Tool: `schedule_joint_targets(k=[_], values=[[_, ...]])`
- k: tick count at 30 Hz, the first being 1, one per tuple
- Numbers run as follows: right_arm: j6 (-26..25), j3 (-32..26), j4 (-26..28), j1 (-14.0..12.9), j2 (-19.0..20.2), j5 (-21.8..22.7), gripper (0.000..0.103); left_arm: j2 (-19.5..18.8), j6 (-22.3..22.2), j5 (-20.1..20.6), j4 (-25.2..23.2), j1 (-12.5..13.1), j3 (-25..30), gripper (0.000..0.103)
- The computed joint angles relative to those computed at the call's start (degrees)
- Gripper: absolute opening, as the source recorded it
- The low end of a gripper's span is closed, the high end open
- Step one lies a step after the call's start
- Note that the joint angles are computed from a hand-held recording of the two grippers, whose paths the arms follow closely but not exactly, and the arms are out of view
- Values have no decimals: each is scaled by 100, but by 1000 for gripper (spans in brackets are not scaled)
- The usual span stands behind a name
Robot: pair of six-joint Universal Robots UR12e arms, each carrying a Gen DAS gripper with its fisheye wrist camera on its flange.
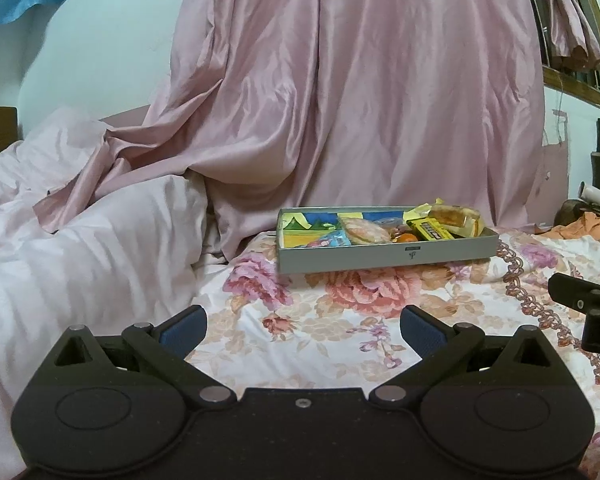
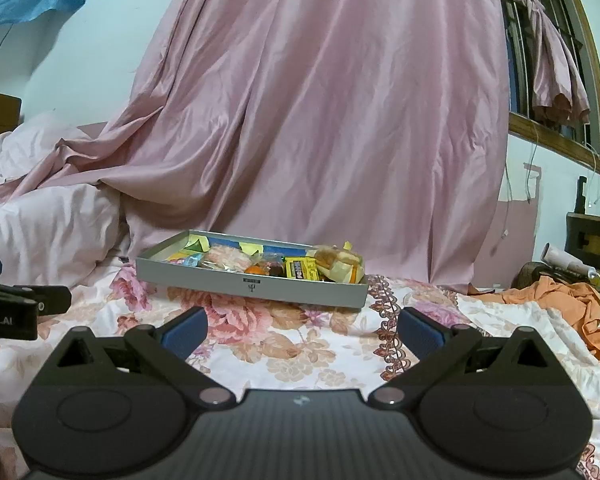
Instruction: Organize snacks
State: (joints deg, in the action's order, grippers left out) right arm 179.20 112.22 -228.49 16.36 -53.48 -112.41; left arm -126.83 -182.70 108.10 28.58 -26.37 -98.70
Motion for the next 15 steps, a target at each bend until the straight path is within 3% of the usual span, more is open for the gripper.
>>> schedule_joint_targets(k=[15], values=[[48,0,221,-26,-15,192,103,14,-74,10,-133,11,-22,102]])
